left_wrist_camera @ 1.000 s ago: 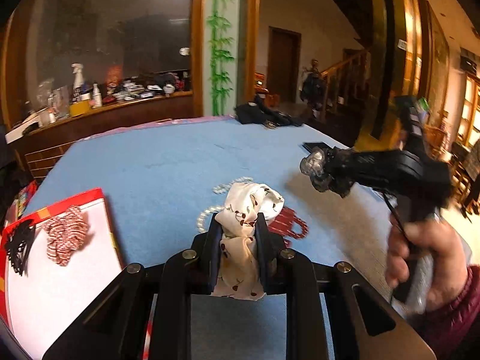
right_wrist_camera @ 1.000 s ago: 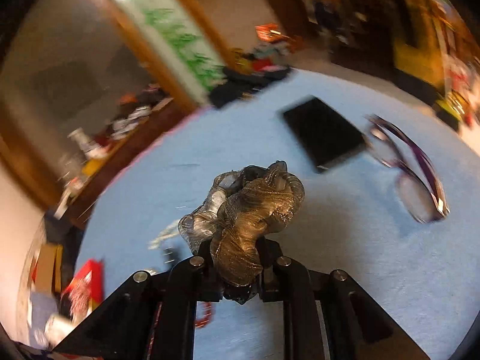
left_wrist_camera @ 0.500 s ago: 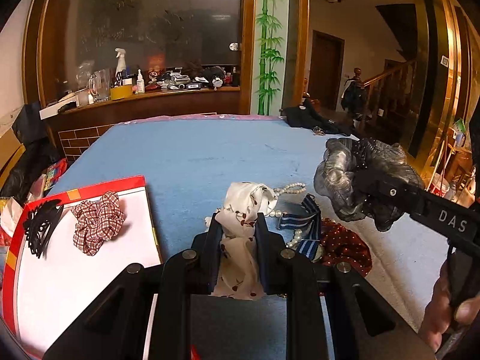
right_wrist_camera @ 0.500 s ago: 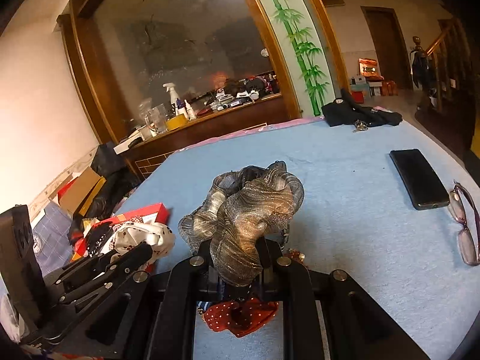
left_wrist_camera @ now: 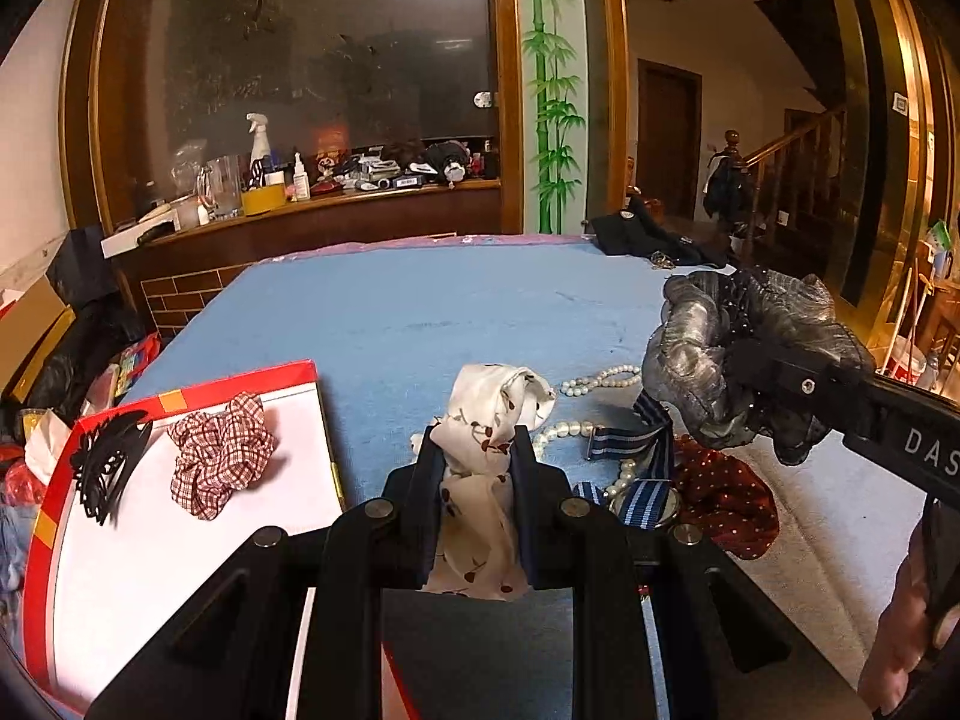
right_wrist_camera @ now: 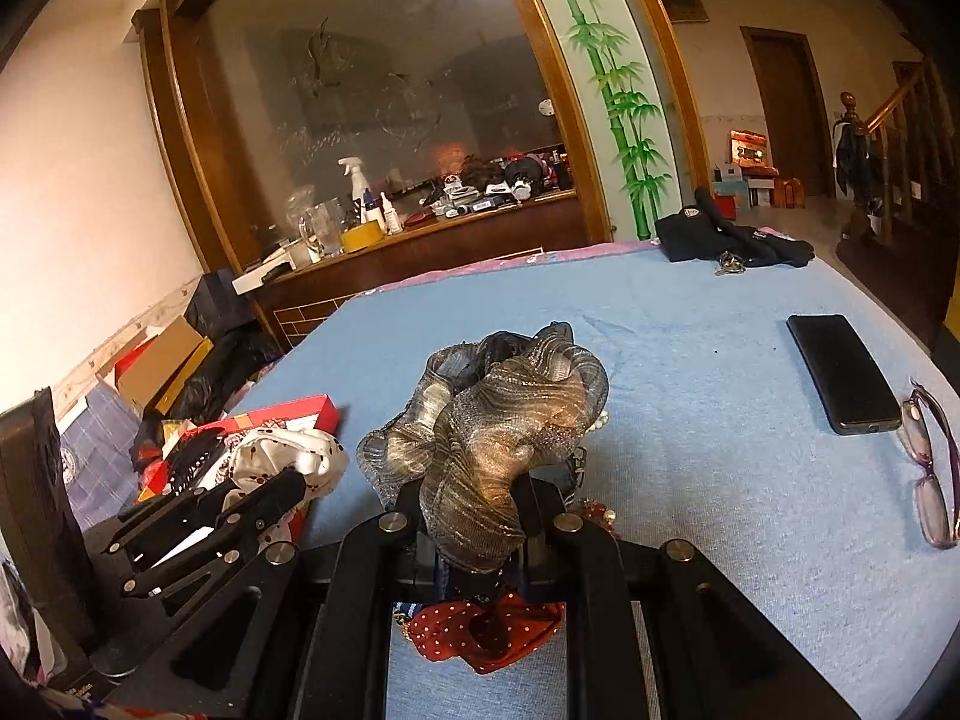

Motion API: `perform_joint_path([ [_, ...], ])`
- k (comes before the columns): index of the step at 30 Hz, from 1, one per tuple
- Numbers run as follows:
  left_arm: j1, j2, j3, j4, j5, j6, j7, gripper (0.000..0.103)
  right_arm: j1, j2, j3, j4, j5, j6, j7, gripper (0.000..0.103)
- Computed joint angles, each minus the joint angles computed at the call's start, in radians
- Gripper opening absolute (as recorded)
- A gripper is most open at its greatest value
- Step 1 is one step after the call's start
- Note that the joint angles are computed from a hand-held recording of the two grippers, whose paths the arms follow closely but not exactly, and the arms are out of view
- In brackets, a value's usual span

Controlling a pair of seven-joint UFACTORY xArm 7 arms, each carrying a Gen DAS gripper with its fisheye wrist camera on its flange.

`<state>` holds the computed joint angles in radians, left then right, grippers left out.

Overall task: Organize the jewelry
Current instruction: 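Hold the cream scrunchie in the left tool while the right tool holds the grey scrunchie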

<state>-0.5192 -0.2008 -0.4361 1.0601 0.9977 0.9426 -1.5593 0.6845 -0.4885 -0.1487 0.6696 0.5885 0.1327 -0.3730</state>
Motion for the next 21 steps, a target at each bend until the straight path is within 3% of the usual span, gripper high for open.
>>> perform_joint_path([
  [21,-0.001,0.004,0.002,0.006,-0.015,0.016,0.011,0.019,0.023,0.004,-0.009,0.009,0.027,0.018,-0.061,0.018],
])
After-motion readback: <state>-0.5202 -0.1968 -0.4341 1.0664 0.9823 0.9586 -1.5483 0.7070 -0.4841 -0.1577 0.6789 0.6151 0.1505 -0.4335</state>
